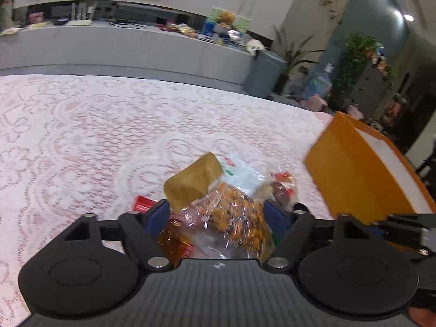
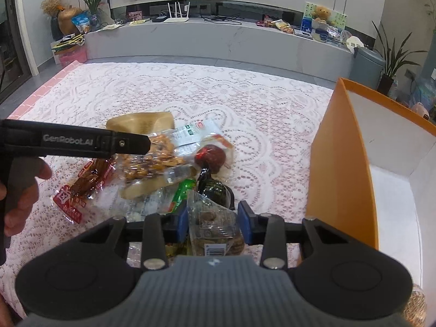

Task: Organize snacks
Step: 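Grasp clear bag of nuts with gold tab using left tool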

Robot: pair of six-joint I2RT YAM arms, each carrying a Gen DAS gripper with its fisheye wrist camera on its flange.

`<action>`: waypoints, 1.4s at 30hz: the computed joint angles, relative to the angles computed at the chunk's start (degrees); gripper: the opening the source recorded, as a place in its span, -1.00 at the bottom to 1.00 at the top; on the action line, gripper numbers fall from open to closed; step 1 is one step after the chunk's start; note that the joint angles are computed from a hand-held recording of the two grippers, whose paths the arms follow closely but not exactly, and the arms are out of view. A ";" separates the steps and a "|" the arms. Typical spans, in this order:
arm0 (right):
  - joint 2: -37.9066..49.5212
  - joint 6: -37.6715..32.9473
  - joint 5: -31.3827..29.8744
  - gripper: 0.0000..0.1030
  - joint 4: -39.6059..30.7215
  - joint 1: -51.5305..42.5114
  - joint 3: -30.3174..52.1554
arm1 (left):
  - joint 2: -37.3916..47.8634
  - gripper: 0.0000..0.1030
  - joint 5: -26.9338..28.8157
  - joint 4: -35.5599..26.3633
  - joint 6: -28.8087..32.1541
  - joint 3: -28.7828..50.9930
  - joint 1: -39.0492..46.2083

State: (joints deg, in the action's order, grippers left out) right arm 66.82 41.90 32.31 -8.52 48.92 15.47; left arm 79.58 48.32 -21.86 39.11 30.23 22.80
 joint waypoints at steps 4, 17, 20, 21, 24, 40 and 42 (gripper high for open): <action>-0.62 0.24 0.12 -0.28 -0.24 0.10 -0.26 | -2.47 0.47 2.80 -6.32 6.08 -0.27 1.14; 0.39 0.30 0.69 -0.28 0.10 0.48 -0.02 | 0.01 0.82 -1.82 7.16 -9.20 -3.12 -3.15; 0.53 0.41 0.56 -0.27 0.08 0.35 0.12 | -0.62 0.95 -1.57 9.32 -7.67 -4.58 -4.21; 0.44 0.54 0.48 -0.27 -0.01 0.32 0.15 | -0.91 0.96 -1.93 10.90 -7.72 -5.40 -5.01; 0.55 0.81 0.51 -0.26 -0.04 0.45 0.18 | -0.73 0.98 -4.56 16.86 -8.38 -7.44 -8.44; 2.19 0.25 0.87 -0.24 1.33 1.09 0.24 | -13.09 -0.08 -10.94 20.53 -14.46 -13.79 -16.89; 2.12 0.01 0.81 -0.24 1.32 0.98 0.25 | -17.43 -0.36 -10.03 18.59 -11.90 -15.01 -17.73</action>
State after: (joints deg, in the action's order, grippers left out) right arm 68.94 41.91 33.12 -7.20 49.89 15.72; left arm 62.15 38.28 -3.28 27.21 15.22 5.07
